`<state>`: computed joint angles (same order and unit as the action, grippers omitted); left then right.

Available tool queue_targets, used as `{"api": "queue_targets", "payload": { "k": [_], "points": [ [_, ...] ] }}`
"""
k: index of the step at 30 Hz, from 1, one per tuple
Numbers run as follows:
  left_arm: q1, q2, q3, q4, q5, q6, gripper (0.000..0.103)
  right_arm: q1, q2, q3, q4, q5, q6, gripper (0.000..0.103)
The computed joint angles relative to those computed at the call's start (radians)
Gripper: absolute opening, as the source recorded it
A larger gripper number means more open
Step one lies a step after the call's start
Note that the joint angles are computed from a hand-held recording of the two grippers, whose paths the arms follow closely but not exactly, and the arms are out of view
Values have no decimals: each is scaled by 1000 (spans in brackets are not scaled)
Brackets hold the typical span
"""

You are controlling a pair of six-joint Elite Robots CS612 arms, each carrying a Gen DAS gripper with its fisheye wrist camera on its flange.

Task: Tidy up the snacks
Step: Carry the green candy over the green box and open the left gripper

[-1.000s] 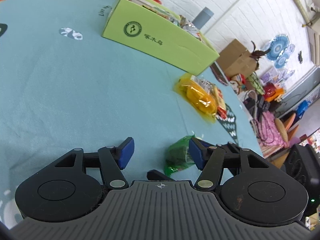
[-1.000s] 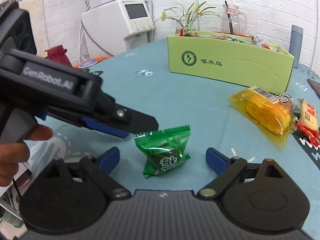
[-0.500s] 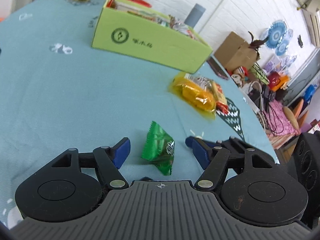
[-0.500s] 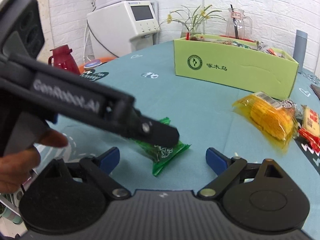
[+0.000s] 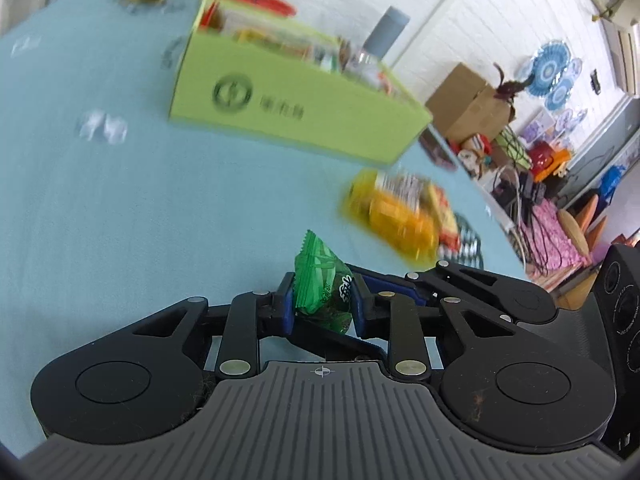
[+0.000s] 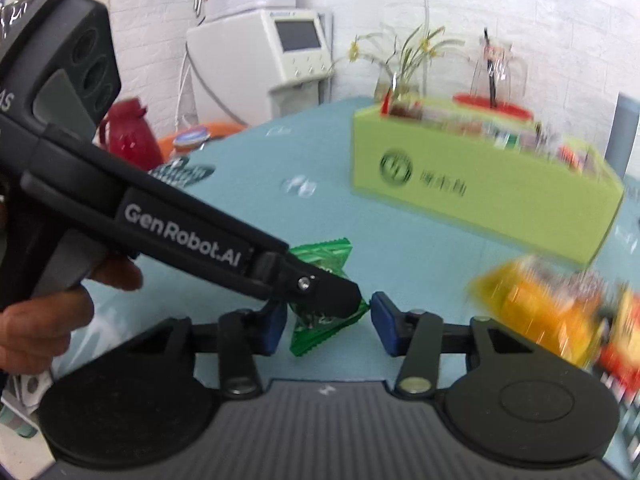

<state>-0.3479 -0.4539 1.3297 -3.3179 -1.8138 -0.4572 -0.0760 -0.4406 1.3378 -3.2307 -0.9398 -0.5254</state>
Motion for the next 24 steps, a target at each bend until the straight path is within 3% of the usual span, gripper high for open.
{"api": "queue_targets", "payload": {
  "k": [6, 11, 13, 14, 15, 16, 18, 21, 24],
  "points": [
    [25, 65, -248, 54, 25, 82, 3, 19, 99, -294, -1, -40, 23, 54],
    [41, 179, -528, 216, 57, 118, 5, 30, 226, -598, 191, -58, 33, 59],
    [44, 225, -619, 274, 92, 116, 13, 32, 272, -698, 286, -48, 30, 60],
    [43, 246, -655, 282, 113, 119, 18, 34, 296, -745, 331, -47, 24, 66],
    [43, 263, -684, 295, 138, 122, 34, 36, 313, -782, 374, -52, 15, 74],
    [42, 271, -698, 306, 160, 118, 48, 38, 329, -812, 407, -58, 7, 79],
    [44, 278, -702, 293, 168, 105, 52, 38, 349, -840, 424, -54, 3, 96],
    [49, 268, -673, 244, 147, 101, 56, 33, 345, -822, 390, -33, 33, 100],
    [39, 236, -613, 193, 184, 125, 60, 24, 309, -752, 320, -12, 86, 100]
  ]
}}
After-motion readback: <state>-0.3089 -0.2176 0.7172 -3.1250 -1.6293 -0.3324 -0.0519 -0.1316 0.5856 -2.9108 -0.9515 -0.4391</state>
